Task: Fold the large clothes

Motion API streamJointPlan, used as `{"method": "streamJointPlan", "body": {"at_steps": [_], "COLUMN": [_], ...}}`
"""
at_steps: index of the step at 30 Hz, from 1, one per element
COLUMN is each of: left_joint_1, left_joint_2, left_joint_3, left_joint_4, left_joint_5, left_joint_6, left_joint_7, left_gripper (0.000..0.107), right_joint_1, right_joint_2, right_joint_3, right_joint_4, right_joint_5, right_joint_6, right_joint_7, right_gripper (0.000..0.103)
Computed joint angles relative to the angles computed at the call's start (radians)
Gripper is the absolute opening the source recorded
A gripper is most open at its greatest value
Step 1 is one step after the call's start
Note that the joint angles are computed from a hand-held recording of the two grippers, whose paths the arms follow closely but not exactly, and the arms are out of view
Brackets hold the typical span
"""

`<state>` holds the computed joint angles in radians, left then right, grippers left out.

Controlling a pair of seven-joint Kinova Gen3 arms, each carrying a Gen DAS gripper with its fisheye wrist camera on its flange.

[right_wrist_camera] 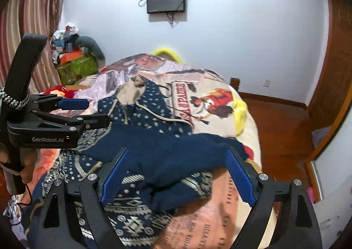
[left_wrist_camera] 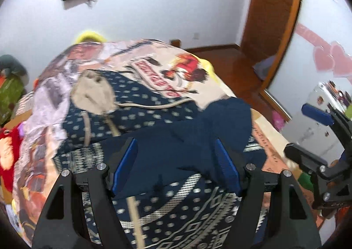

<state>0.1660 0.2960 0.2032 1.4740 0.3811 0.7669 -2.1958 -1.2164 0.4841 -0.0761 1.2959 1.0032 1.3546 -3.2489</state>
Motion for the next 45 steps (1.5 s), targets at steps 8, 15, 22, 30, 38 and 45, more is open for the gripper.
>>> {"method": "streamJointPlan", "body": {"at_steps": [8, 15, 22, 30, 38, 45], "left_joint_1": [0.194, 0.434, 0.524, 0.270, -0.024, -0.201], "left_joint_2": [0.176, 0.309, 0.329, 0.148, 0.018, 0.022], "left_joint_3": [0.014, -0.053, -0.101, 0.022, 0.035, -0.017], "left_joint_4": [-0.207, -0.360, -0.323, -0.196, -0.113, -0.013], "left_joint_5": [-0.155, -0.373, -0.552, -0.342, -0.067, 0.040], "left_joint_6": [0.158, 0.167, 0.068, -0.077, -0.103, -0.113], "left_joint_7": [0.120, 0.256, 0.336, 0.218, 0.020, -0.114], "left_gripper": [0.072, 0.072, 0.009, 0.006, 0.005, 0.005], "right_joint_1": [-0.080, -0.031, 0.018, 0.064, 0.126, 0.176], "right_joint_2": [-0.076, -0.161, -0.160, -0.143, -0.093, -0.002], "right_joint_3": [-0.021, -0.111, -0.168, -0.159, -0.114, -0.059], "right_joint_4": [0.143, 0.283, 0.312, 0.290, 0.214, 0.075], "right_joint_5": [0.016, -0.084, -0.092, -0.070, -0.085, -0.172], "right_joint_6": [0.248, 0.288, 0.258, 0.137, -0.036, -0.146], "right_joint_7": [-0.294, -0.527, -0.548, -0.444, -0.274, -0.057], "right_gripper": [0.092, 0.093, 0.093, 0.093, 0.093, 0.093]}}
